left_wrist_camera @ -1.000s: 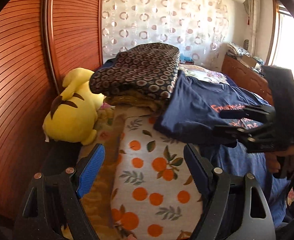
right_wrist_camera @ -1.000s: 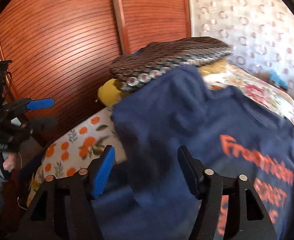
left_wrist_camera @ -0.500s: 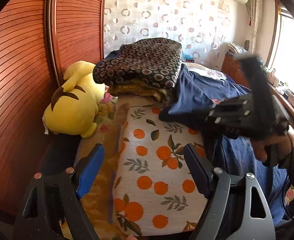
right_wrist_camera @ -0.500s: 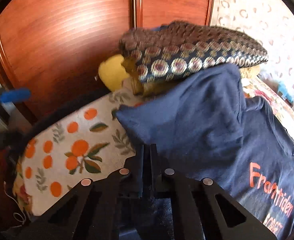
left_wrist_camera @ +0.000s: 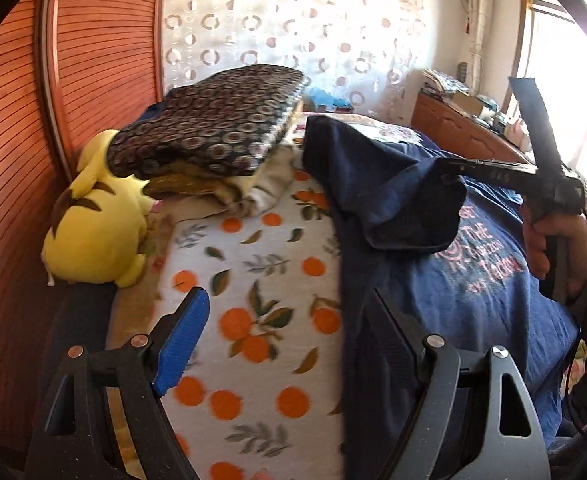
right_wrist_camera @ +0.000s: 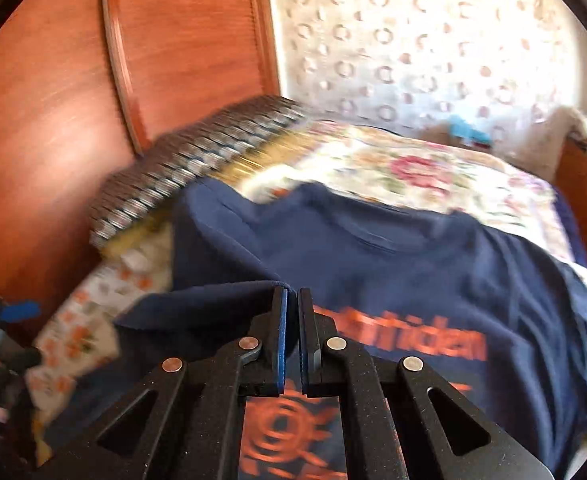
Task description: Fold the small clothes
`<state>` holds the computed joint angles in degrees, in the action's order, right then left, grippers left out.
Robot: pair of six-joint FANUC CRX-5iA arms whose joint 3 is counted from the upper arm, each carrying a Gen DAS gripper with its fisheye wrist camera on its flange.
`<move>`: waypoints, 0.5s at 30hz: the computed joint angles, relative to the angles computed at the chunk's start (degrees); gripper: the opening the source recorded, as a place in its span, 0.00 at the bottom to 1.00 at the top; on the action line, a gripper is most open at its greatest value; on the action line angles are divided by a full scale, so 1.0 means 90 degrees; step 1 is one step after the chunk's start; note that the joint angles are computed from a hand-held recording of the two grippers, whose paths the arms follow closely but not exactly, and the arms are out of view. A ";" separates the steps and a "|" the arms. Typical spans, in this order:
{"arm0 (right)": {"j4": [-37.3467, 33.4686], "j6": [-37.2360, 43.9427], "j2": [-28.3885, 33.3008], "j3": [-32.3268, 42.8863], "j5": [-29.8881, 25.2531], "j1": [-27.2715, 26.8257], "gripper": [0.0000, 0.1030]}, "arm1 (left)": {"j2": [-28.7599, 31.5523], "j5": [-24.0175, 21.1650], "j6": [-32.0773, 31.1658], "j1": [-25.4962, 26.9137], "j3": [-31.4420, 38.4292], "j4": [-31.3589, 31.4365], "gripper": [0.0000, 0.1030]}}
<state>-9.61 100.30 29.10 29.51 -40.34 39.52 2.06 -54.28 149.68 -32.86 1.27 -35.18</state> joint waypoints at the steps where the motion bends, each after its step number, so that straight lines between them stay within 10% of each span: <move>1: 0.0370 -0.0333 -0.0069 -0.0201 0.0207 0.0082 0.04 | 0.0054 0.0013 -0.0055 0.0012 0.0053 0.0039 0.79; 7: 0.2115 -0.2215 -0.0079 -0.0755 0.0835 0.0225 0.04 | 0.0323 0.0106 -0.0337 0.0030 0.0295 0.0238 0.79; 15: -0.0122 -0.0227 0.0264 0.0452 -0.0442 0.0070 0.38 | 0.0619 0.0174 -0.0599 0.0077 0.0438 0.0506 0.79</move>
<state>-10.71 98.26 31.48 33.58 -44.32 40.16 7.63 -52.72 144.29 -32.17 5.21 -30.63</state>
